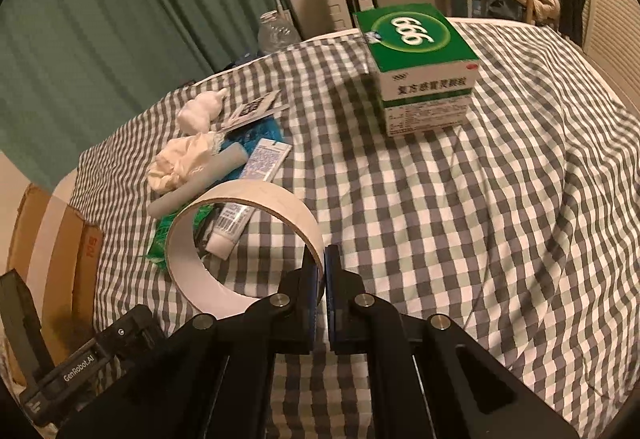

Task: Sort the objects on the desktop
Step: 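Carry the black object with the left tool while the right carries the tape roll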

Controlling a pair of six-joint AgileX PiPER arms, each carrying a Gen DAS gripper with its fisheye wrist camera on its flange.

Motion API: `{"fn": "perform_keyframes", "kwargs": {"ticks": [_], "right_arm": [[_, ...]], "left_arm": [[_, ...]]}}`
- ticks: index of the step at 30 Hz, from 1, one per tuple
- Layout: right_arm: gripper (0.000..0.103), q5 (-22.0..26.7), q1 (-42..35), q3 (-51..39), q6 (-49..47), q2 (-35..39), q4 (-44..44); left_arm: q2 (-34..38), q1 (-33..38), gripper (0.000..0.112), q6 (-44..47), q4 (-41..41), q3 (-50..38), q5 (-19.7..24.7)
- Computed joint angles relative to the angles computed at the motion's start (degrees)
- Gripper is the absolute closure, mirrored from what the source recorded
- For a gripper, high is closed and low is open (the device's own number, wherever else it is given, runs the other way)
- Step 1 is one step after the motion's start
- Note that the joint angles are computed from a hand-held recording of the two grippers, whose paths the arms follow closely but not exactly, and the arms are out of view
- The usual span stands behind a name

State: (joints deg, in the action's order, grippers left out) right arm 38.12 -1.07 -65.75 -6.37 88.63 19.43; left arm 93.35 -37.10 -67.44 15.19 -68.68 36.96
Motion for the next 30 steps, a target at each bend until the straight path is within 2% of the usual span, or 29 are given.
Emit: {"fn": "perform_keyframes", "kwargs": {"ticks": [7,9,14,17,19,20,23,27,30], "right_arm": [[0.100,1.9,1.6,0.2,1.0,-3.8,0.0],[0.100,1.8,2.7,0.2,1.6,-5.6,-0.6],[0.100,6.3,8.9,-6.8,6.7,-8.8,-5.3],[0.100,10.3,15.7,-15.0,11.1,-8.3,-10.0],[0.100,13.3,21.9,-22.0,13.8,-6.3,-13.9],[0.100,14.8,24.6,-25.4,14.2,-4.8,-14.2],[0.100,19.3,32.3,-36.1,15.0,1.2,-14.0],[0.100,24.9,42.5,-50.4,17.5,11.6,-18.5],[0.100,29.5,47.9,-60.6,19.3,20.2,-21.3]], "left_arm": [[-5.6,-1.5,0.042,-6.9,6.8,1.0,1.7],[-7.9,-2.8,0.042,-10.0,11.2,0.1,3.7],[-14.7,-3.4,0.041,-12.5,17.8,-5.5,10.0],[-16.9,-1.2,0.041,-6.7,16.8,-10.6,14.2],[-18.4,1.7,0.041,0.4,14.4,-14.0,18.1],[-19.5,3.5,0.041,3.4,14.6,-15.5,21.5],[-23.2,9.2,0.041,10.7,14.8,-14.9,26.7],[-29.3,18.1,0.042,19.5,15.2,-7.4,28.5],[-33.3,29.3,0.042,27.5,7.9,-1.1,25.9]]}}
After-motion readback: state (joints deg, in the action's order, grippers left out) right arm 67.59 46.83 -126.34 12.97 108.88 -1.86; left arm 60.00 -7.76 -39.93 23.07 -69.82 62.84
